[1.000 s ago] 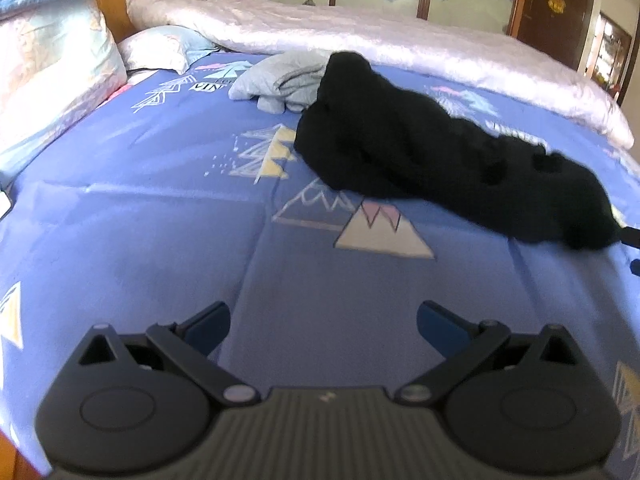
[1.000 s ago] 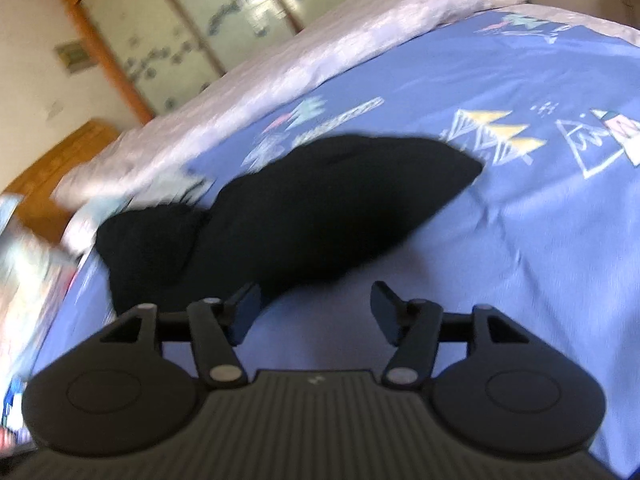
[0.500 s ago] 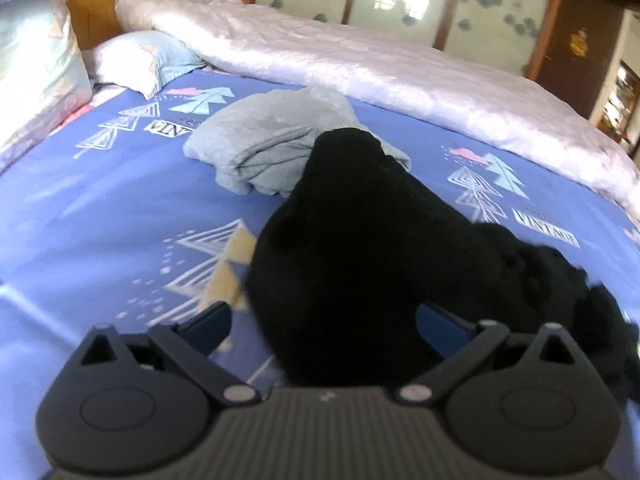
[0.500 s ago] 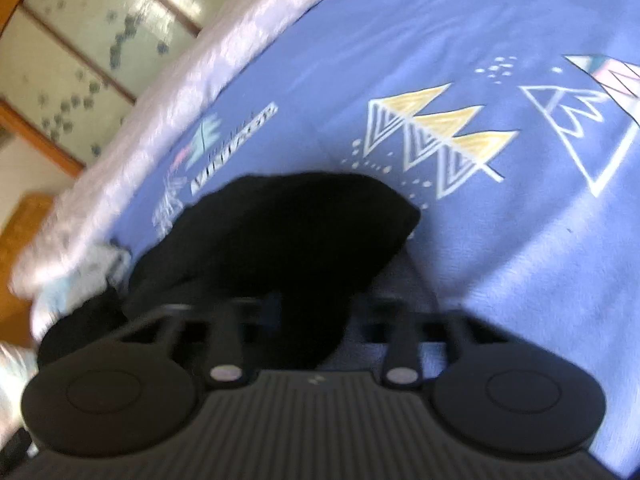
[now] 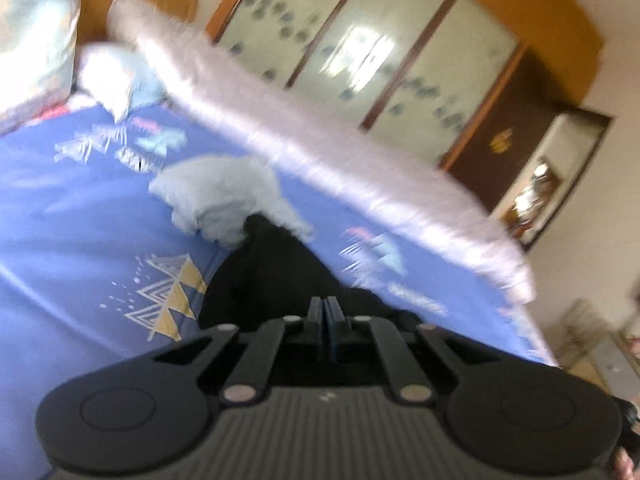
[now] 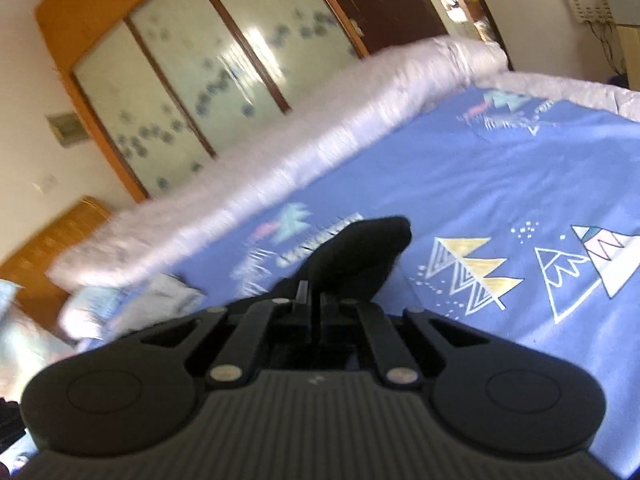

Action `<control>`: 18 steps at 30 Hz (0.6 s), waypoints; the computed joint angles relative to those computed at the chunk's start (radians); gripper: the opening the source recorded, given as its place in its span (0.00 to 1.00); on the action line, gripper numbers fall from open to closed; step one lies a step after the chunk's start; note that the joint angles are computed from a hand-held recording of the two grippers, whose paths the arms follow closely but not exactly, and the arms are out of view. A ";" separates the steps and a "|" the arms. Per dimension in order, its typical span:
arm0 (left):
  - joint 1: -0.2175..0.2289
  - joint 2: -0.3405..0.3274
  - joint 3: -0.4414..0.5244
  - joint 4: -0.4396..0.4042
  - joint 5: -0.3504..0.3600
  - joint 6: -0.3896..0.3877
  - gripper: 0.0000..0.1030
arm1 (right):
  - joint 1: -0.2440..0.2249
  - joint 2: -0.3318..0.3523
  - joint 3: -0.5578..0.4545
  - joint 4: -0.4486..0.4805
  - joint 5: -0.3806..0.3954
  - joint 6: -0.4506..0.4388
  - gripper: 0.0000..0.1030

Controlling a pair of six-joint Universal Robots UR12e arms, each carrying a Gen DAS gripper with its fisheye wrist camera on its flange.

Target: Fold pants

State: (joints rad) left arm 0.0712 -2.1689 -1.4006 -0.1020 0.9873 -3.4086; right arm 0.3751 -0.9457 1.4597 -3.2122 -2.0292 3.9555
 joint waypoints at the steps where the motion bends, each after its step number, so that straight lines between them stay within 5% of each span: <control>1: 0.011 0.023 -0.033 0.014 -0.013 0.026 0.03 | 0.006 -0.012 0.021 -0.022 -0.005 -0.010 0.06; 2: 0.013 0.039 -0.046 -0.005 -0.005 0.063 0.05 | 0.015 -0.024 0.041 -0.036 -0.023 -0.022 0.06; 3: 0.012 0.053 -0.058 -0.036 0.016 0.108 0.18 | 0.028 -0.033 0.059 -0.048 -0.053 -0.030 0.06; 4: 0.007 0.058 -0.053 -0.077 0.057 0.151 0.43 | 0.043 -0.043 0.082 -0.064 -0.101 -0.036 0.04; 7: -0.013 0.042 -0.025 -0.109 0.150 0.179 0.88 | 0.081 -0.063 0.134 -0.078 -0.291 0.023 0.04; 10: -0.035 -0.003 0.043 -0.156 0.213 0.209 0.93 | 0.084 -0.104 0.193 0.046 -0.340 0.205 0.08; 13: -0.053 -0.060 0.152 -0.295 0.232 0.185 0.86 | 0.083 -0.131 0.227 0.146 -0.349 0.311 0.11; 16: -0.067 -0.126 0.273 -0.420 0.217 0.142 0.77 | 0.071 -0.140 0.261 0.108 -0.300 0.334 0.44; 18: -0.076 -0.159 0.329 -0.469 0.209 0.137 0.75 | 0.063 -0.138 0.264 0.116 -0.259 0.329 0.49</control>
State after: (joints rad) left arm -0.0053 -2.3282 -1.0720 -0.5714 1.1960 -3.2718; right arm 0.4377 -1.0834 1.7234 -3.0960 -2.2883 4.2842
